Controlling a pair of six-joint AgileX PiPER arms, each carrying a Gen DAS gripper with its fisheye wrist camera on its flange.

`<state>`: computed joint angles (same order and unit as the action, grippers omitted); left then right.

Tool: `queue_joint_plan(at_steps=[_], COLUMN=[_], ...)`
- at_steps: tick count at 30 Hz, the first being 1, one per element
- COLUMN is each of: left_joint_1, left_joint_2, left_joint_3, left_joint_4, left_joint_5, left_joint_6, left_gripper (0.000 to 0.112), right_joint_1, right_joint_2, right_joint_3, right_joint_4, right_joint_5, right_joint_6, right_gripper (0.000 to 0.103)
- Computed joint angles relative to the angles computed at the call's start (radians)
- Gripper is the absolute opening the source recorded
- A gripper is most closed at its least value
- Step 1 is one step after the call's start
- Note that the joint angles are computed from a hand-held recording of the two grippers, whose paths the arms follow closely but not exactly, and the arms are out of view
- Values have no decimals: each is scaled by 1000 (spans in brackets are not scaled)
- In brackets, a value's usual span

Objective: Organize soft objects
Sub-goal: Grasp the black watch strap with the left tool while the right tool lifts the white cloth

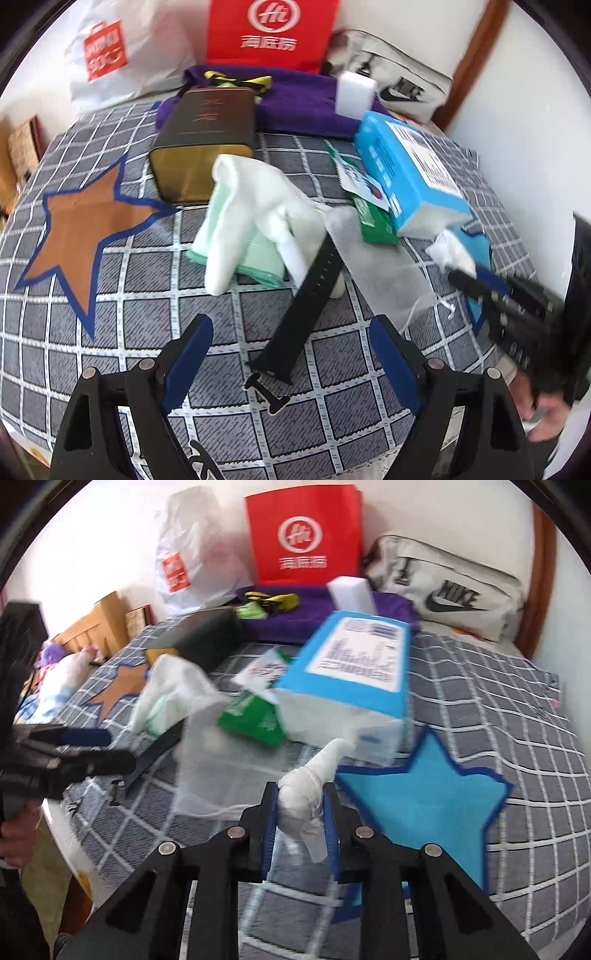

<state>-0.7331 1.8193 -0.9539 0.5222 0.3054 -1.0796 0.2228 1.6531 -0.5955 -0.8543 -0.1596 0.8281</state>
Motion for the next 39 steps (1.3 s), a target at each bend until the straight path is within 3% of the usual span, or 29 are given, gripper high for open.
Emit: queue_joint_plan(at_steps=[4,9,12,15,19,24,32,39], left_joint_1=[-15,-15,-42,-55,-43,-25,-18,-15], left_joint_2=[36,100,135,163,145,68,-94,-73], left_joint_3=[-39,-113,-158,-209,-205,-118,118,137], left_joint_4=[-18,-99,9,18,-51,-63,23,43], left_joint_5=[25,70,125,175,173,150,81,62], left_joint_6=[57,165,69,66,126,99,-71,-90], left_gripper=[72,53,44,26,23,22,22,24], right_joint_1=[-41,-105,-117,-124,-143,-140,-87,-34], right_joint_2=[39,75,91,95,97,86,36,20], right_joint_3=[-22,-18,-17,-8,-13,-7,22,21], right_joint_4=[152,61,45,54,-47,-63,22,58], right_joint_5=[9,-33,-51,-72,-88,-84,-57,-27], right_joint_6=[-146,-67,-60,-72,27,54,-7,-34], right_gripper=[23,23,24,24,24,24,24,24])
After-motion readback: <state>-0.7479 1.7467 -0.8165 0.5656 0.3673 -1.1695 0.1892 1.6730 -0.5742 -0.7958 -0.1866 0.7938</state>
